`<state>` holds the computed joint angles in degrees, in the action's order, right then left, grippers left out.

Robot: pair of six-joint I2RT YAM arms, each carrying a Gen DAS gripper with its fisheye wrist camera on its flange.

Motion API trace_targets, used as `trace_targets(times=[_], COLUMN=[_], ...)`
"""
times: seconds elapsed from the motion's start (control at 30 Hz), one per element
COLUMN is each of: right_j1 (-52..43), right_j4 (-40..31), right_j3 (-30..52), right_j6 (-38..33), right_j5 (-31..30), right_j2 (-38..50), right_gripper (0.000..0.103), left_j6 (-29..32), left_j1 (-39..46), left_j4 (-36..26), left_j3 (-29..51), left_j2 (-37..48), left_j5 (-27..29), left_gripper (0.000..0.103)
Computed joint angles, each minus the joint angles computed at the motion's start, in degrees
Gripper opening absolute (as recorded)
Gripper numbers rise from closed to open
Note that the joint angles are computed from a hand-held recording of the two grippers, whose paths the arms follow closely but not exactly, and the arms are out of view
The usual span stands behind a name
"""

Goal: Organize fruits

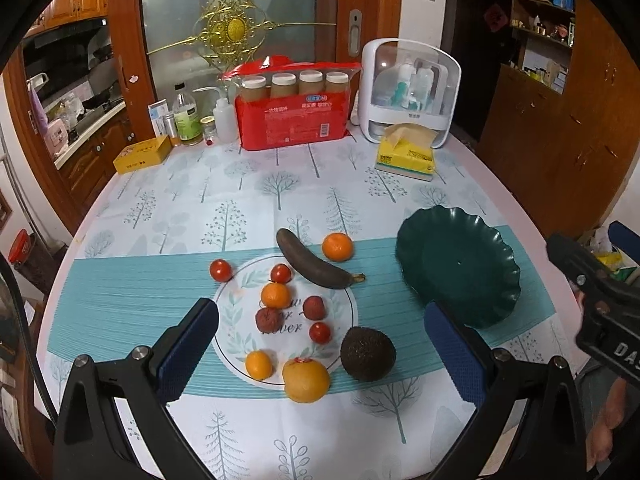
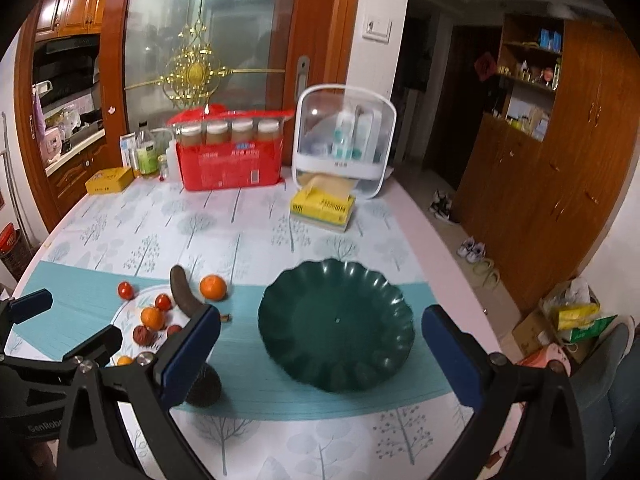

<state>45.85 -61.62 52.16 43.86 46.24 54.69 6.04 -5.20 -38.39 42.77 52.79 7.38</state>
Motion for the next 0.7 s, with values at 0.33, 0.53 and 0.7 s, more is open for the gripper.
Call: trace_targets(times=[0.33, 0.53, 0.7], right_j1=[-4.8, -4.8, -5.0], right_j4=[9.8, 14.3, 17.4], right_j3=[-5.3, -8.1, -9.2], right_j6=[-6.4, -6.8, -7.4], right_j5=[-10.0, -13.4, -15.4], right_j2=[-2.3, 1.0, 4.1], right_gripper=[0.101, 0.101, 0.101], left_j6=[1.8, 3.1, 4.8], left_j1=[-0.1, 1.2, 4.0], left_j4=[4.3, 7.1, 8.8], left_j3=[-2.3, -4.1, -5.4], left_j2=[2.1, 5.0, 7.8], left_j5=[-2.0, -2.4, -0.7], left_gripper=[0.102, 0.102, 0.102])
